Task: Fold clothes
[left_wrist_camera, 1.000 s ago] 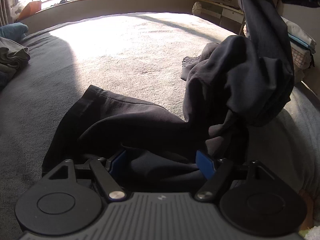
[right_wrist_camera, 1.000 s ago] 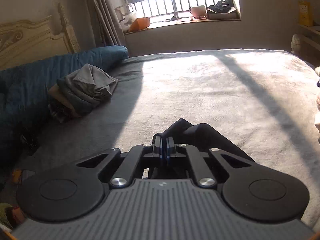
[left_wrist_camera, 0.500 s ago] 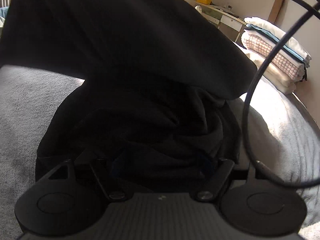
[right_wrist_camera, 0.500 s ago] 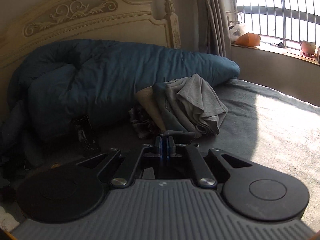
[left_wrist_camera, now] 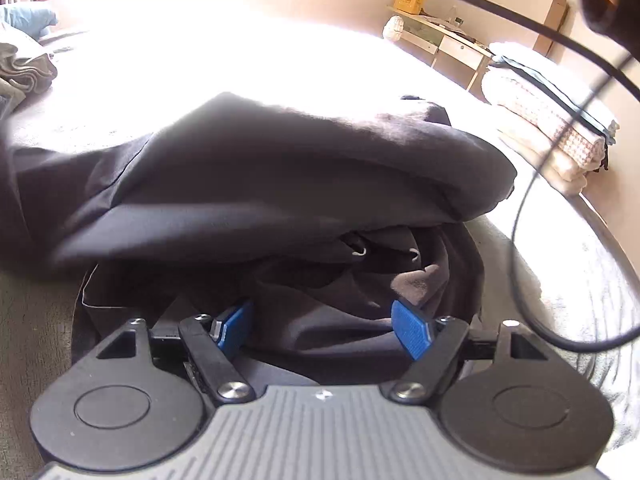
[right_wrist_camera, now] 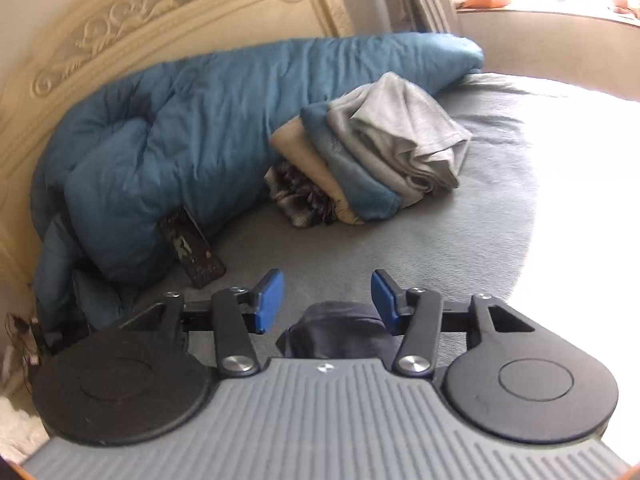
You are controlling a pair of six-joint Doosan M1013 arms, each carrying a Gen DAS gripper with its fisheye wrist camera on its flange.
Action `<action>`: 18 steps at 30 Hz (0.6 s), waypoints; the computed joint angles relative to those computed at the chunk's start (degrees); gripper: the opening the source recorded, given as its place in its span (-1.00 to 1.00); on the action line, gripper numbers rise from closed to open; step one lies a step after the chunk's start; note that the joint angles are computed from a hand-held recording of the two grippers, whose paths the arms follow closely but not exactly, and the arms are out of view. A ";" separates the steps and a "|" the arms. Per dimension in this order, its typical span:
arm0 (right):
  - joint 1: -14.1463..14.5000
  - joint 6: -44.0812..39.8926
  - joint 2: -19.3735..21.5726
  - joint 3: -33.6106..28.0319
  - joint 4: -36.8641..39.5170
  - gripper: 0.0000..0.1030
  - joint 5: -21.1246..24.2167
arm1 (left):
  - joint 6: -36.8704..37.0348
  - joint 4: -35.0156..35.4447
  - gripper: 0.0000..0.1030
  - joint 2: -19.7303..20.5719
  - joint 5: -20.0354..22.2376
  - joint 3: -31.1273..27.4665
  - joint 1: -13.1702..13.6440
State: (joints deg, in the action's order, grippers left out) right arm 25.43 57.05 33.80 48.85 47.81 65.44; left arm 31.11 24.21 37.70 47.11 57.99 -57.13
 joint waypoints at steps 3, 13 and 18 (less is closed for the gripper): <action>-3.35 3.87 -3.52 5.19 2.55 0.16 -3.96 | -0.08 0.07 0.50 -0.03 0.15 0.04 0.01; -12.35 40.81 -17.10 32.98 -11.15 0.36 -22.98 | 2.41 1.18 0.51 2.18 4.76 -3.98 -0.91; -16.14 50.91 -18.11 43.04 4.09 0.36 -25.34 | 4.15 1.57 0.51 4.31 8.70 -8.17 -1.09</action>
State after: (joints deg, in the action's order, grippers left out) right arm 9.29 107.96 15.69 91.89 51.90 40.09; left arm 35.26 25.78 42.00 55.81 49.82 -58.22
